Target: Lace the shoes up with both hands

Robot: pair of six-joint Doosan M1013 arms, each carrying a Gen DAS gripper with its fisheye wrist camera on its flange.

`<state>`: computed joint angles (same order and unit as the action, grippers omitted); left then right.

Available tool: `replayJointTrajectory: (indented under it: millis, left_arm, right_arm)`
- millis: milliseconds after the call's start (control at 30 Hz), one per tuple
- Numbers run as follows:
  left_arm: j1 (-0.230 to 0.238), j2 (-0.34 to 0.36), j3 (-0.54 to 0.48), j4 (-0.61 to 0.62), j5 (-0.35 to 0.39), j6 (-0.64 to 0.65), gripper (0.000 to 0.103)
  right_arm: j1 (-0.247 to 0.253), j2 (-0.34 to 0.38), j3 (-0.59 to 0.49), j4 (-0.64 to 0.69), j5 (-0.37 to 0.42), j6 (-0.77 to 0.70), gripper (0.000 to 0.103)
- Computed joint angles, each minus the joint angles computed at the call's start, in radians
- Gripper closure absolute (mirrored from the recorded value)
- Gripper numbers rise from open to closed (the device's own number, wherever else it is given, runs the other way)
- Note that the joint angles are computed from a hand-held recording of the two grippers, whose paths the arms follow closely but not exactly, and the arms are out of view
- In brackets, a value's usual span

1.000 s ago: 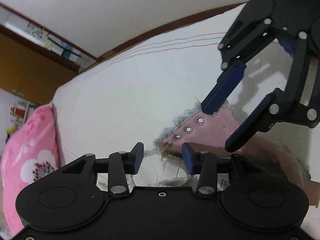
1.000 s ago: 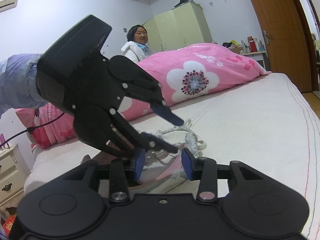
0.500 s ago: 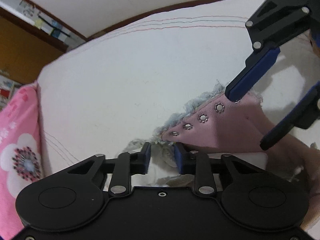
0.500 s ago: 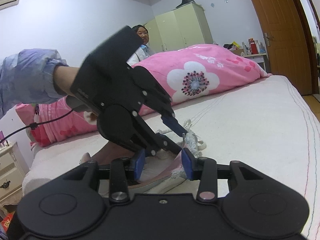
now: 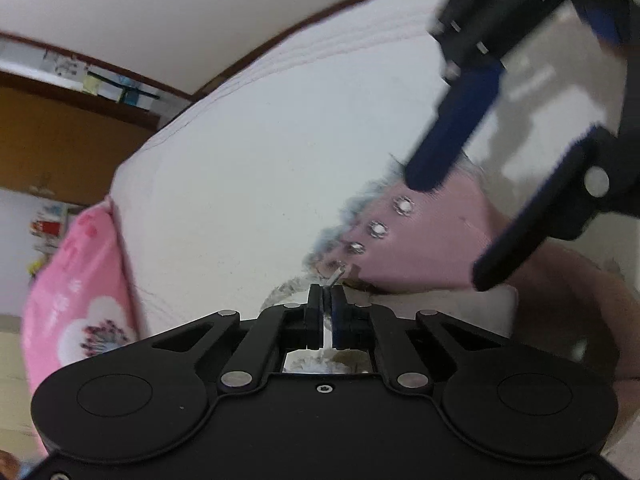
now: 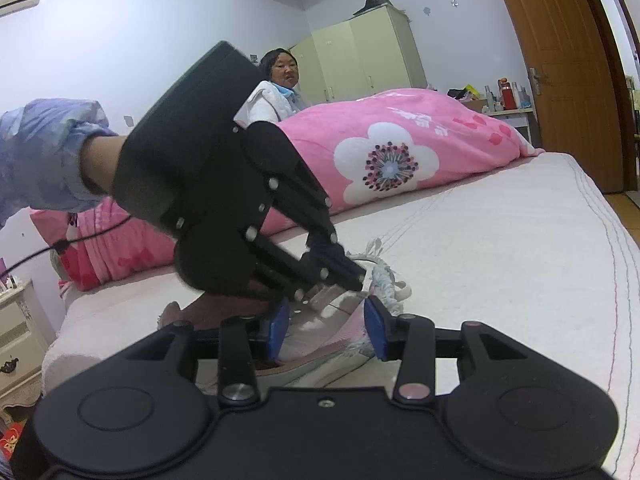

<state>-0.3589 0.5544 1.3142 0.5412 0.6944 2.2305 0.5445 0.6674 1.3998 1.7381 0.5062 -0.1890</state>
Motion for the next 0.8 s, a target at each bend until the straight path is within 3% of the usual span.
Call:
replayJointTrajectory:
  millis: [200, 400, 800]
  left_arm:
    - [-0.009, 0.018, -0.018, 0.075, 0.018, -0.098, 0.100]
    - [-0.013, 0.032, -0.045, 0.080, 0.049, -0.102, 0.100]
    - [-0.022, 0.033, -0.046, 0.090, 0.081, -0.123, 0.099]
  right_arm:
    - [0.000, 0.001, -0.001, 0.004, 0.002, -0.012, 0.063]
    - [0.002, 0.000, 0.004, 0.019, 0.007, -0.063, 0.057]
    - [-0.012, 0.000, 0.015, 0.074, 0.086, -0.103, 0.057]
